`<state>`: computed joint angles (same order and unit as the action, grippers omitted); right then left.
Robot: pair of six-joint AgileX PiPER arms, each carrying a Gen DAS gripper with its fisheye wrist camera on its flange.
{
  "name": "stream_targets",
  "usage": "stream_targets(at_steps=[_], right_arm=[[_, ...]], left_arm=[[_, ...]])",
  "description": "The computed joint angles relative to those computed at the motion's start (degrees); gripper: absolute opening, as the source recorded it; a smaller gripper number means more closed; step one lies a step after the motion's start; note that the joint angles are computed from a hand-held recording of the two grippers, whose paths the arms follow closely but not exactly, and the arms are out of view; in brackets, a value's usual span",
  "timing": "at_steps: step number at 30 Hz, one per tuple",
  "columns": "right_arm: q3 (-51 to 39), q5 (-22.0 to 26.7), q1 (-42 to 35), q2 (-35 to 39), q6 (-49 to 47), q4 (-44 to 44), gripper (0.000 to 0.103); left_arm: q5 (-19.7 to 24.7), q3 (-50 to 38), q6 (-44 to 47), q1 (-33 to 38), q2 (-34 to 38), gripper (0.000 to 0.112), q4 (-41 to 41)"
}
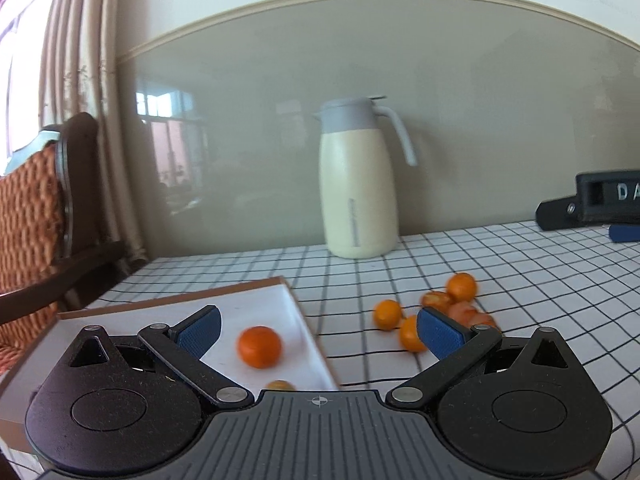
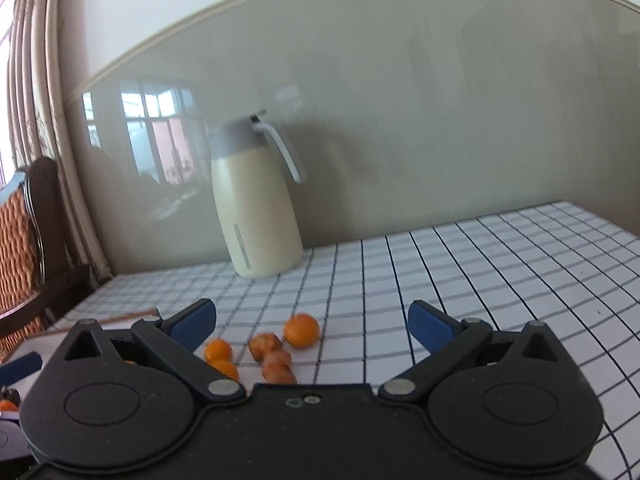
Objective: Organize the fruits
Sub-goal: 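Move both open grippers back toward the remaining fruit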
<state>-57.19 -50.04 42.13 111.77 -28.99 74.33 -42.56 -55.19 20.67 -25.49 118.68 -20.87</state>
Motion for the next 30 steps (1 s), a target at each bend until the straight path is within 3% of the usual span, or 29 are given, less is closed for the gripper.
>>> stream_targets(at_steps=[20, 28, 30], right_arm=[[4.1, 2.1, -0.4, -1.1, -1.6, 2.1, 0.096], [2.2, 5.0, -1.7, 0.5, -1.6, 1.2, 0.081], [1.4, 6.6, -2.4, 0.9, -1.6, 0.6, 0.073]], left_arm=[[10.9, -10.5, 3.0, -4.7, 5.6, 0.103, -7.2], [11.9, -13.3, 5.7, -5.1, 7.4, 0.101, -11.0], [12.2, -13.9, 6.7, -5.0, 7.7, 0.09, -12.0]])
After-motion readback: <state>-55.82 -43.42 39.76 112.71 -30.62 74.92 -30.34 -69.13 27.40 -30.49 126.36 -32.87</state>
